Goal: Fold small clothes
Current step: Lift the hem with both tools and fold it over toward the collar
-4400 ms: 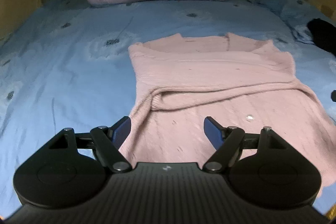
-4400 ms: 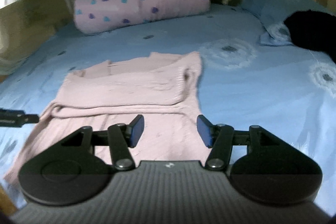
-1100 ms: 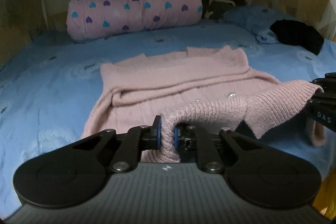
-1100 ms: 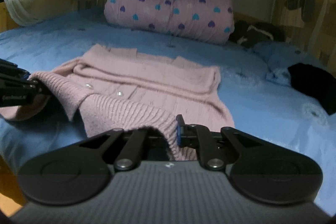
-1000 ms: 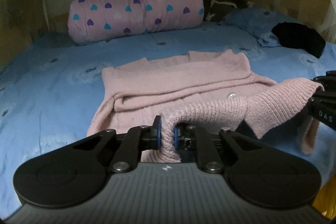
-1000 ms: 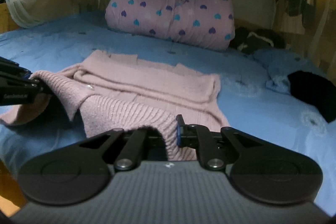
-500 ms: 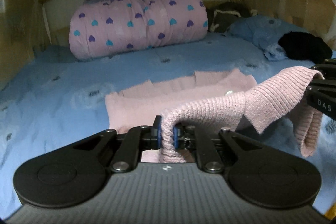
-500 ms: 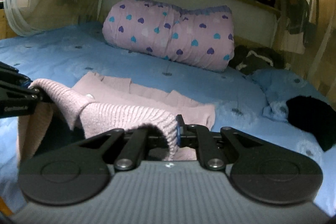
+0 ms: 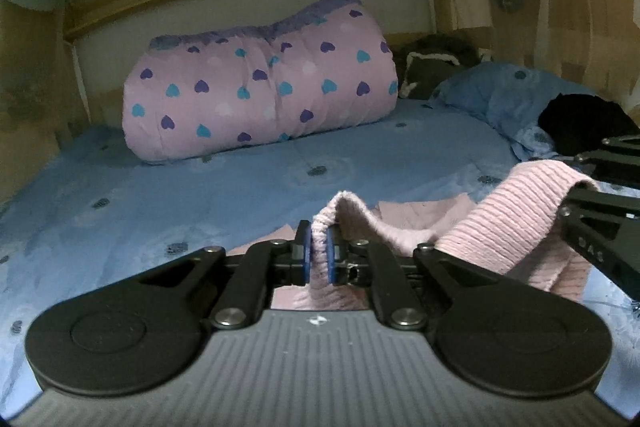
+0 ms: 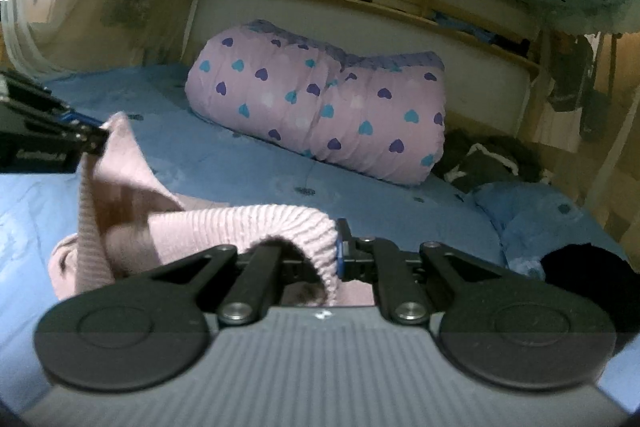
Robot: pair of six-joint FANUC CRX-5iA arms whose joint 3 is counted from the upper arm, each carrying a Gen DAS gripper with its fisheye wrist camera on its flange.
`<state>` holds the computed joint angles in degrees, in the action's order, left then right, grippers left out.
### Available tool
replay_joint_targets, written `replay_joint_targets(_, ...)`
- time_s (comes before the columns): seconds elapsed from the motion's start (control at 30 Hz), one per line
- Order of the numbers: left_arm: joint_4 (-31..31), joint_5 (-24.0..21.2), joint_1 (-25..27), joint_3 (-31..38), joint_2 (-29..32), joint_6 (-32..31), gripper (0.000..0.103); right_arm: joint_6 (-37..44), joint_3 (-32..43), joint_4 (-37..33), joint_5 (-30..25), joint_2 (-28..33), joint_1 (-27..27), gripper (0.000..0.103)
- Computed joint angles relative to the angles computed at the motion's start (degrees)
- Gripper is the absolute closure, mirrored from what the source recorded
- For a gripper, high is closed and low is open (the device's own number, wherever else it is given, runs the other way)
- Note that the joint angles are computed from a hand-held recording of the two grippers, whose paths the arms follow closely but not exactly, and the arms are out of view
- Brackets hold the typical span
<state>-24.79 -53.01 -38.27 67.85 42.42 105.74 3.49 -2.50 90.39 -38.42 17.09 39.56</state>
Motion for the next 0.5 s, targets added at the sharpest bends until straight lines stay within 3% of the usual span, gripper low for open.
replay_joint_targets(0.17, 4.4, -0.6, 1.5, -0.5, 0.6, -1.6, 0.094, 1.2, 1.7, -0.9, 0.6, 1.3, -0.6, 0.093)
replay_joint_targets(0.3, 11.2, 5.1, 3.8, -12.2, -4.9, -3.7, 0.092, 2.7, 2.6, -3.6, 0.4, 1.5, -0.3, 0.093)
replay_joint_targets(0.5, 10.6, 6.9, 3.7, -22.3, -10.6, -5.5, 0.09, 3.0, 2.0, -3.9, 0.5, 1.1, -0.1, 0.093)
